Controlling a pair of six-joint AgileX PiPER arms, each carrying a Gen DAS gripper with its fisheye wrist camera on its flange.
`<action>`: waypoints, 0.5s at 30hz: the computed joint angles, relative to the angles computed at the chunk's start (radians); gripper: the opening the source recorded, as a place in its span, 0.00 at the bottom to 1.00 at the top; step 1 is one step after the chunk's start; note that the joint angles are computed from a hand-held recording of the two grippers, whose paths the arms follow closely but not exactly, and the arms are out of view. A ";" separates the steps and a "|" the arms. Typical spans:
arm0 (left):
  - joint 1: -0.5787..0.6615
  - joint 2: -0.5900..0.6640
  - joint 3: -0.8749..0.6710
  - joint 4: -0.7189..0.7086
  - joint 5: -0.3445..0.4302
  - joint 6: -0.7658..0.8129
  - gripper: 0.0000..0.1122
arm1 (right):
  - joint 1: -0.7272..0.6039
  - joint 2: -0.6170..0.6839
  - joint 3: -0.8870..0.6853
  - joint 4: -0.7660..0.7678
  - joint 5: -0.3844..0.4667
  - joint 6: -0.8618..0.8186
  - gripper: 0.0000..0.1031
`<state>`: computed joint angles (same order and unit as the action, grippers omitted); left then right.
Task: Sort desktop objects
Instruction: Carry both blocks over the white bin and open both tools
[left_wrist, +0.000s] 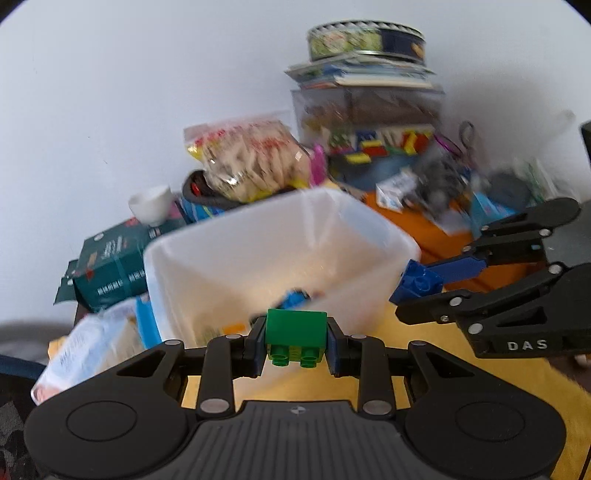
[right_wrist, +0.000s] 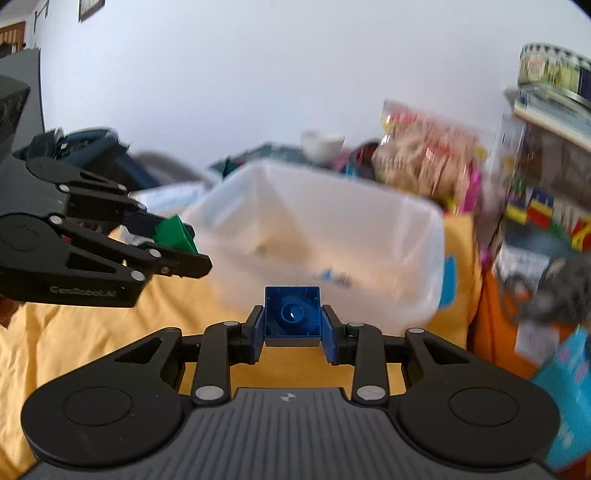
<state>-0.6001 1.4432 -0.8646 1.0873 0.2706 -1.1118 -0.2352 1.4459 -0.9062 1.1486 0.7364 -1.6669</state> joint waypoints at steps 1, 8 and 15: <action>0.016 0.016 -0.019 0.010 -0.009 -0.007 0.31 | 0.009 0.012 -0.019 0.019 -0.006 -0.004 0.33; 0.106 0.182 -0.194 -0.043 -0.037 0.043 0.31 | 0.078 0.110 -0.145 0.056 -0.097 0.042 0.34; 0.125 0.282 -0.244 -0.069 -0.015 0.041 0.37 | 0.137 0.186 -0.159 0.198 -0.261 -0.088 0.49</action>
<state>-0.4746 1.7250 -1.1090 1.0178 0.2554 -1.0712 -0.0977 1.6323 -1.0648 1.3469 0.4754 -1.7553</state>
